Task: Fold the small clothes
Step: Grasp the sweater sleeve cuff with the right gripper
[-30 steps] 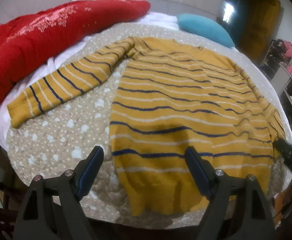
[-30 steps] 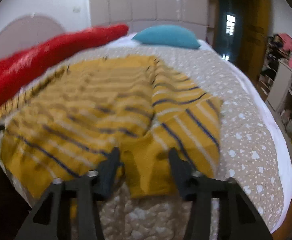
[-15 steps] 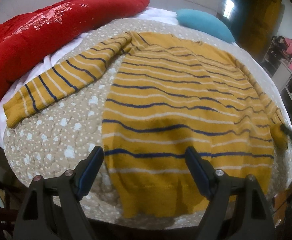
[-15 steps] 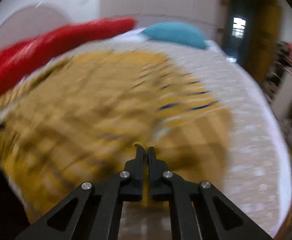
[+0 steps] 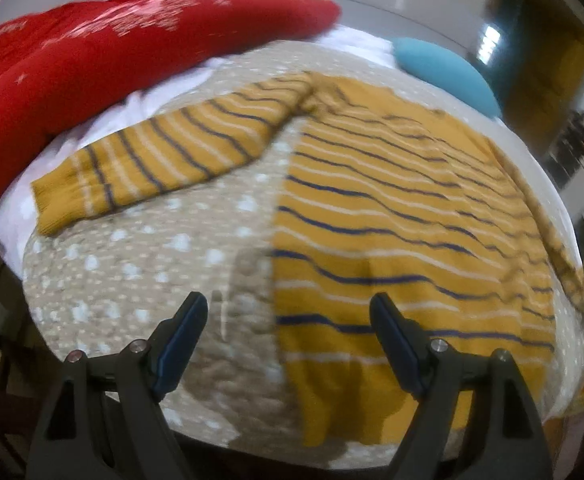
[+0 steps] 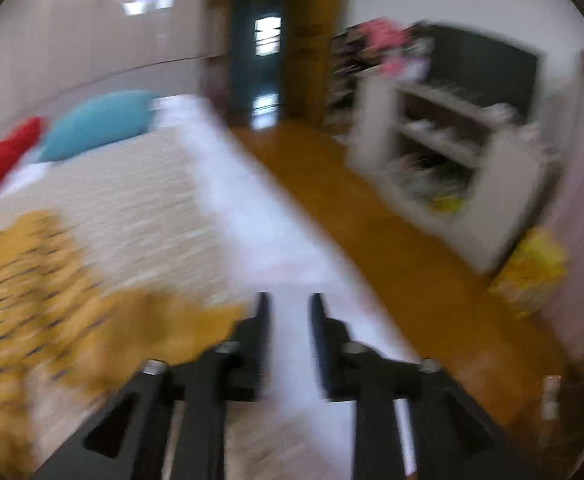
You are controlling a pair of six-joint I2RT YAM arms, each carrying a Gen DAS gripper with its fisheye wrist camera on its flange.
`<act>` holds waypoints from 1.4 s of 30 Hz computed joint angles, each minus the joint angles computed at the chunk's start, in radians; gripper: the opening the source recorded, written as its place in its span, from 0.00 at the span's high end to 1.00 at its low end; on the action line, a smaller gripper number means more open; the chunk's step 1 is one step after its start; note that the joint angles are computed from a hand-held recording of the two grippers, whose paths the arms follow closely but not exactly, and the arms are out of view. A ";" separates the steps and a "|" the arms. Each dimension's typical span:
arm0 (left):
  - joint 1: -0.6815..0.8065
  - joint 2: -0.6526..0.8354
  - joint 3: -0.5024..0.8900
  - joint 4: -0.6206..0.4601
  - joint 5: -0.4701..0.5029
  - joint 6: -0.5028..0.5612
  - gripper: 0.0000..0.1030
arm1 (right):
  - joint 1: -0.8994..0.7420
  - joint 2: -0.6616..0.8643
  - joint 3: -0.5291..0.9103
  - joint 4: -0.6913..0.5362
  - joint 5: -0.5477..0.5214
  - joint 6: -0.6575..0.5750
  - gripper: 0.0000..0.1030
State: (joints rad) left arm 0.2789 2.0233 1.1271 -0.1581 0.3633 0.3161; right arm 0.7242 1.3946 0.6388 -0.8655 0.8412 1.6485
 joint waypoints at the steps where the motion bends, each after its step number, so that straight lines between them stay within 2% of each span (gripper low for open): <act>1: 0.017 0.019 0.019 -0.004 0.001 -0.011 0.20 | 0.065 -0.028 -0.027 0.092 -0.011 -0.023 0.55; 3: 0.037 0.046 0.045 -0.024 0.011 -0.021 0.20 | 0.165 -0.005 -0.066 0.423 -0.082 -0.173 0.50; 5: 0.057 0.083 0.086 -0.072 0.046 -0.015 0.20 | 0.210 0.107 -0.084 0.757 -0.201 -0.317 0.50; 7: 0.066 0.096 0.090 -0.095 0.091 0.007 0.19 | 0.222 0.247 -0.031 0.918 -0.288 -0.391 0.50; 11: 0.040 0.076 0.045 -0.116 0.151 0.061 0.19 | 0.223 0.478 0.204 0.863 -0.325 -0.468 0.50; 12: 0.033 0.077 0.041 -0.128 0.169 0.071 0.22 | 0.207 0.487 0.215 0.869 -0.329 -0.485 0.57; 13: 0.026 0.069 0.020 -0.112 0.167 0.073 0.27 | 0.192 0.495 0.225 0.874 -0.335 -0.495 0.75; 14: 0.013 0.059 -0.001 -0.083 0.133 0.069 0.54 | 0.186 0.500 0.235 0.866 -0.343 -0.490 0.83; 15: 0.004 0.051 -0.017 -0.055 0.086 0.063 0.69 | 0.165 0.510 0.246 0.875 -0.364 -0.503 0.88; 16: 0.014 0.052 -0.009 -0.069 0.099 0.061 0.73 | 0.175 0.501 0.243 0.874 -0.365 -0.488 0.89; 17: 0.038 0.061 0.020 -0.121 0.141 0.061 0.90 | 0.192 0.494 0.236 0.874 -0.358 -0.470 0.89; 18: 0.057 0.068 0.046 -0.170 0.170 0.067 0.91 | 0.211 0.512 0.270 0.857 -0.354 -0.454 0.90; 20: 0.088 0.053 0.049 -0.199 0.180 0.086 0.92 | 0.257 0.502 0.259 0.856 -0.336 -0.417 0.90; 23: 0.119 0.012 0.010 -0.201 0.169 0.113 0.93 | 0.319 0.518 0.291 0.772 -0.298 -0.360 0.90; 25: 0.143 0.001 0.009 -0.229 0.185 0.147 0.93 | 0.336 0.491 0.248 0.790 -0.303 -0.330 0.90; 26: 0.157 -0.003 0.017 -0.243 0.199 0.160 0.90 | 0.344 0.468 0.214 0.818 -0.299 -0.319 0.90; 27: 0.166 -0.009 0.018 -0.246 0.208 0.164 0.82 | 0.355 0.440 0.181 0.824 -0.272 -0.301 0.90; 28: 0.172 -0.018 0.017 -0.241 0.213 0.160 0.76 | 0.362 0.412 0.158 0.791 -0.236 -0.275 0.88; 29: 0.177 -0.028 0.013 -0.225 0.219 0.149 0.62 | 0.362 0.376 0.136 0.719 -0.190 -0.227 0.87; 30: 0.179 -0.034 0.010 -0.213 0.230 0.139 0.54 | 0.353 0.347 0.110 0.686 -0.171 -0.194 0.84; 32: 0.172 -0.053 0.000 -0.202 0.252 0.134 0.51 | 0.318 0.257 0.022 0.623 -0.137 -0.088 0.78; 34: 0.154 -0.062 -0.008 -0.198 0.254 0.137 0.48 | 0.289 0.168 -0.075 0.587 -0.106 0.017 0.66; 35: 0.142 -0.065 -0.013 -0.197 0.251 0.136 0.46 | 0.271 0.112 -0.137 0.578 -0.094 0.078 0.63; 38: 0.094 -0.051 -0.009 -0.195 0.225 0.120 0.44 | 0.217 0.000 -0.269 0.640 -0.090 0.123 0.58; 40: 0.071 -0.042 -0.010 -0.194 0.207 0.115 0.44 | 0.137 -0.062 -0.348 0.721 -0.109 0.087 0.46; 42: 0.049 -0.039 -0.014 -0.200 0.191 0.115 0.44 | 0.065 -0.100 -0.410 0.789 -0.145 0.067 0.46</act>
State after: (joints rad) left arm 0.3283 1.9839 1.1131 -0.3576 0.5544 0.4307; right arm 0.7887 1.2946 0.2285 -0.0762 0.6962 1.7157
